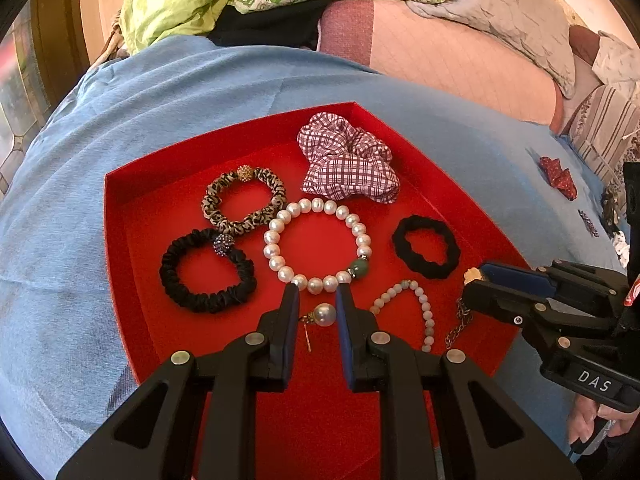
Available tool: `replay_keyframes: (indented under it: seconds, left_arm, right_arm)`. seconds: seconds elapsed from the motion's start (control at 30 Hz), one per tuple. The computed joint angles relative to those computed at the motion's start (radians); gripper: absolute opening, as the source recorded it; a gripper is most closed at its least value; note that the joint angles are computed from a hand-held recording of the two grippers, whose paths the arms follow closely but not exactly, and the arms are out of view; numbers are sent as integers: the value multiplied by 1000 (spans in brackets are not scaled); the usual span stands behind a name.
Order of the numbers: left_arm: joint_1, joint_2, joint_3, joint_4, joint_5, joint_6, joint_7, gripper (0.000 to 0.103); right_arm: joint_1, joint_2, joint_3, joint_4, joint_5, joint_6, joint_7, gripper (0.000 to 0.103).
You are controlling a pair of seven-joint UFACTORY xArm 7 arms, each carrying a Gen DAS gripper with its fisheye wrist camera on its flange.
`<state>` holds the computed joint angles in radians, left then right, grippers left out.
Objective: Organize jewelry
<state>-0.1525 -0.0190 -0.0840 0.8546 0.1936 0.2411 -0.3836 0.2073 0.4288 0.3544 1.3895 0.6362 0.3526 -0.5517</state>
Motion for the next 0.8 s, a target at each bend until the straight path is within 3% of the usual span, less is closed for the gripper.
replay_keyframes:
  seconds: [0.37, 0.5, 0.8]
  left_arm:
    - [6, -7, -1, 1, 42, -4, -43, 27]
    - [12, -9, -1, 4, 92, -3, -91, 37]
    - [30, -15, -2, 10, 195, -10, -222, 41]
  right_arm:
    - [-11, -18, 8, -12, 34, 4, -20, 32]
    - [-10, -25, 4, -17, 46, 4, -26, 34]
    - [-22, -44, 8, -21, 95, 11, -54, 40]
